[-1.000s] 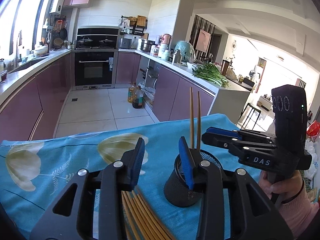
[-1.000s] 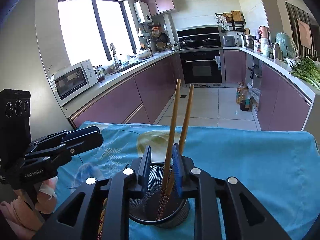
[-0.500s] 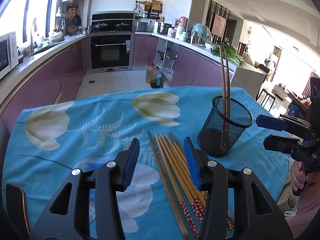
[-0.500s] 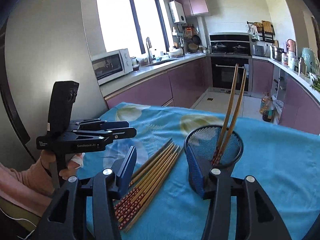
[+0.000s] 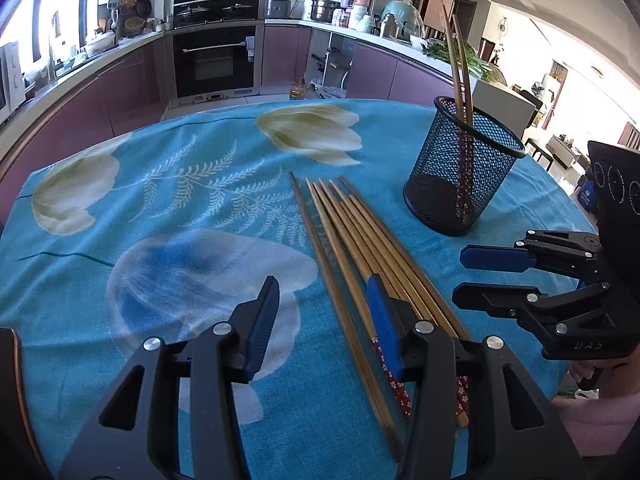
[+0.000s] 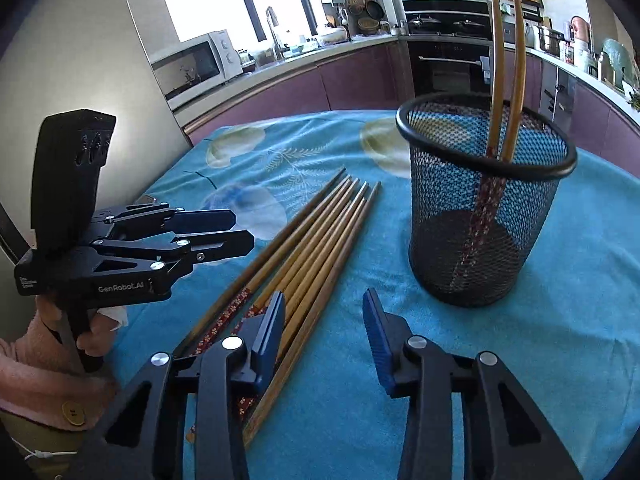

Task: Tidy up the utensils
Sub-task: 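Move both open tools back over the remaining chopsticks, then close the left tool on a chopstick while the right tool grasps another chopstick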

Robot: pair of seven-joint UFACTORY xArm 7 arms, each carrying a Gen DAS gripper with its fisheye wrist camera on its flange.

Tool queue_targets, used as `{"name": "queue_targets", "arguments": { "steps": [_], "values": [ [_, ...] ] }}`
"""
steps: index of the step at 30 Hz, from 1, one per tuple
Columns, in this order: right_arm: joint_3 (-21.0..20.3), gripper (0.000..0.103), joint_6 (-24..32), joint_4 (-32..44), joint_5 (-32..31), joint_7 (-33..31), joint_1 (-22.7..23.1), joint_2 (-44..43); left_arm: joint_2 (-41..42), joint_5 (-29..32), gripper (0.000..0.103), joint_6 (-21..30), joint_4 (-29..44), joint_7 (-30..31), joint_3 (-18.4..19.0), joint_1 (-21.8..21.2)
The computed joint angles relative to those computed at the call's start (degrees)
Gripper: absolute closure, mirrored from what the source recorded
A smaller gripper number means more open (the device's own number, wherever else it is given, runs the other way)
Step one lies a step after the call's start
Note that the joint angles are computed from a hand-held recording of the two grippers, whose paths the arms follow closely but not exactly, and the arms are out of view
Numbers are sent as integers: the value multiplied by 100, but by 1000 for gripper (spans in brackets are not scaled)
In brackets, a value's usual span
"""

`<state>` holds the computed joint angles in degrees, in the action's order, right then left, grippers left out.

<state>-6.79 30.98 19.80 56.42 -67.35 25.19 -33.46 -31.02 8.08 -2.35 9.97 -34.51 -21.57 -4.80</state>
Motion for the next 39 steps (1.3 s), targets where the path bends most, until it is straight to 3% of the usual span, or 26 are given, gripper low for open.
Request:
{"name": "queue_targets", "arguments": {
  "steps": [14, 21, 27, 39],
  "values": [
    [110, 72, -279, -27, -232, 185, 38, 173, 393, 84, 67, 144, 163, 104, 139, -77],
    [176, 73, -482, -14, -505, 490, 57, 217, 377, 72, 67, 237, 176, 124, 203, -152],
    [-3, 73, -409, 68, -423, 503, 254, 233, 438, 159, 66, 330, 273, 112, 155, -68],
    [199, 76, -581, 125, -588, 790, 261, 433, 549, 238, 66, 334, 343, 196, 294, -106]
  ]
}}
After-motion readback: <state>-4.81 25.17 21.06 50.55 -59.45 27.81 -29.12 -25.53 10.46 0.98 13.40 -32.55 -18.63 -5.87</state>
